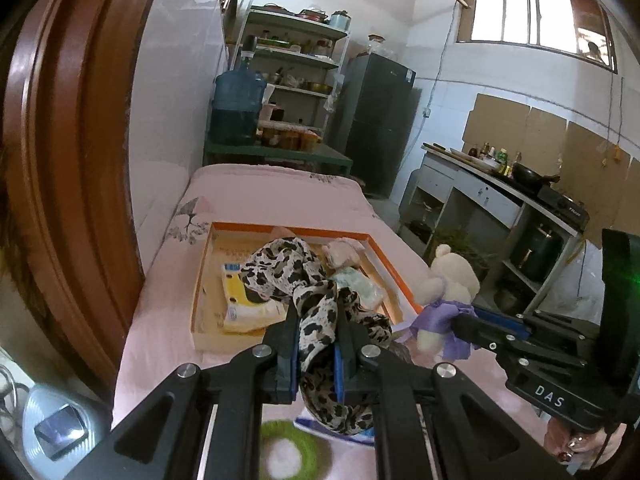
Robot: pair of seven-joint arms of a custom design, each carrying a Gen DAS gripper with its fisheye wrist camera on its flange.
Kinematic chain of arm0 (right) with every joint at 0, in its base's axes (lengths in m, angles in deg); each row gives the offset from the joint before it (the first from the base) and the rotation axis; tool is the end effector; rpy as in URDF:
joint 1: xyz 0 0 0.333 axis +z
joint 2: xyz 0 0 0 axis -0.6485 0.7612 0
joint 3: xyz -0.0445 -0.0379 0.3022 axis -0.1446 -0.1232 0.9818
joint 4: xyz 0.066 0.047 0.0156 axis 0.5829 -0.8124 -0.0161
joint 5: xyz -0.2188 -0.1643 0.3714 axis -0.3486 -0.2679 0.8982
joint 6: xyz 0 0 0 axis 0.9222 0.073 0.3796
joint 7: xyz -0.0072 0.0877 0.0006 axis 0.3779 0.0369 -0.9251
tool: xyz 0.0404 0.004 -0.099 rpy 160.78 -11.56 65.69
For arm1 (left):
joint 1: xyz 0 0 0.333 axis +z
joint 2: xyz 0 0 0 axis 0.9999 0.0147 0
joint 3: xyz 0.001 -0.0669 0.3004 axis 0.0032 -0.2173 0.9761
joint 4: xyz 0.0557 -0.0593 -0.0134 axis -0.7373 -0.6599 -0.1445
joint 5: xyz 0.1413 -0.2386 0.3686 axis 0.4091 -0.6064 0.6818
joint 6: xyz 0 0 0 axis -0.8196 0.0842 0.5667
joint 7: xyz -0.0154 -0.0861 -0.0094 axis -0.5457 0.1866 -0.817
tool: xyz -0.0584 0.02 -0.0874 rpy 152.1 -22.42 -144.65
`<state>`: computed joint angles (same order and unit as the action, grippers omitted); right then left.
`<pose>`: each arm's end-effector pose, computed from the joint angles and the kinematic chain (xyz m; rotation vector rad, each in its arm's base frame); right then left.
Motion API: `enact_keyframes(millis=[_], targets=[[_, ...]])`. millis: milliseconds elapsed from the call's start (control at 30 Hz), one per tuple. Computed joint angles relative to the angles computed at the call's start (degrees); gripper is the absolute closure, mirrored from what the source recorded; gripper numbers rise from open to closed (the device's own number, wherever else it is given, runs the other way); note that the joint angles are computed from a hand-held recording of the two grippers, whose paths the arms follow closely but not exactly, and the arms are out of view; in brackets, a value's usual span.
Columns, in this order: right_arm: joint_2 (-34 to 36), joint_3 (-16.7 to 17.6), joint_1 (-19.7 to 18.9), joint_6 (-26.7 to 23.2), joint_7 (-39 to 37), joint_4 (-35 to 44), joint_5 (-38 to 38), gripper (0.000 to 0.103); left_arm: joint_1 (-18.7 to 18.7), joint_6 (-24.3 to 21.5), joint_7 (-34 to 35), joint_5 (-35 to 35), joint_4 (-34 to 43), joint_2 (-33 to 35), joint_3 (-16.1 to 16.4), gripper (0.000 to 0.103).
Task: Organize soft objects
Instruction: 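Carry the leopard fabric and purple-dressed bear over the tray with both tools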
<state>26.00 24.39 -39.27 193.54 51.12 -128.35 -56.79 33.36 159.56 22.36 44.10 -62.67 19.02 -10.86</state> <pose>0.6665 0.2286 0.4048 -1.8802 1.3028 -0.5926 0.6758 -0.3505 0.3785 -1.6243 1.7125 -1.1987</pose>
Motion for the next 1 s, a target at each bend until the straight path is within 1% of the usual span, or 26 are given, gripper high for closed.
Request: enact_keyframes(millis=[67,200,300,367,433,600,767,833,1000], targets=[[0.89,-0.43,0.33,-0.22,0.18,1.3,-0.22,0.087,-0.02,-0.99,-0.48,0.21,1.63,1.17,0.7,0.091],[2.79,-1.17,0.86,-0.68,0.95,4.18,-0.91,0.087,-0.96,-2.84,-4.07,2.09,5.02,4.19,3.82,0.091],[4.98,-0.71,0.36,-1.8,0.9,7.32,-0.91,0.087,-1.01,-4.77,-7.03,3.91,8.1,6.71,5.6,0.091],[6.48,-0.47,0.13,-2.7,0.66,9.44,-0.74,0.087,-0.4,-6.1,-8.56,5.32,10.22,8.23,5.95,0.091],[7.87,-0.62,0.3,-3.5,0.39,11.43,-0.7,0.087,1.49,-7.27,-9.36,6.67,12.48,9.27,4.7,0.091],[11.5,-2.33,1.91,-5.55,0.5,16.43,-1.34,0.087,6.57,-10.36,-10.93,9.88,18.84,12.44,1.02,0.091],[15.61,-3.75,3.17,-8.27,0.11,22.16,-1.7,0.087,10.43,-12.88,-12.35,13.15,23.99,14.77,-1.91,0.091],[17.03,-4.58,3.9,-9.12,0.09,24.29,-2.06,0.087,12.38,-13.77,-12.54,14.21,25.93,15.47,-3.74,0.091],[20.39,-6.23,5.48,-10.77,-0.24,29.55,-3.16,0.087,18.51,-17.23,-12.02,16.1,32.69,18.15,-9.86,0.091]])
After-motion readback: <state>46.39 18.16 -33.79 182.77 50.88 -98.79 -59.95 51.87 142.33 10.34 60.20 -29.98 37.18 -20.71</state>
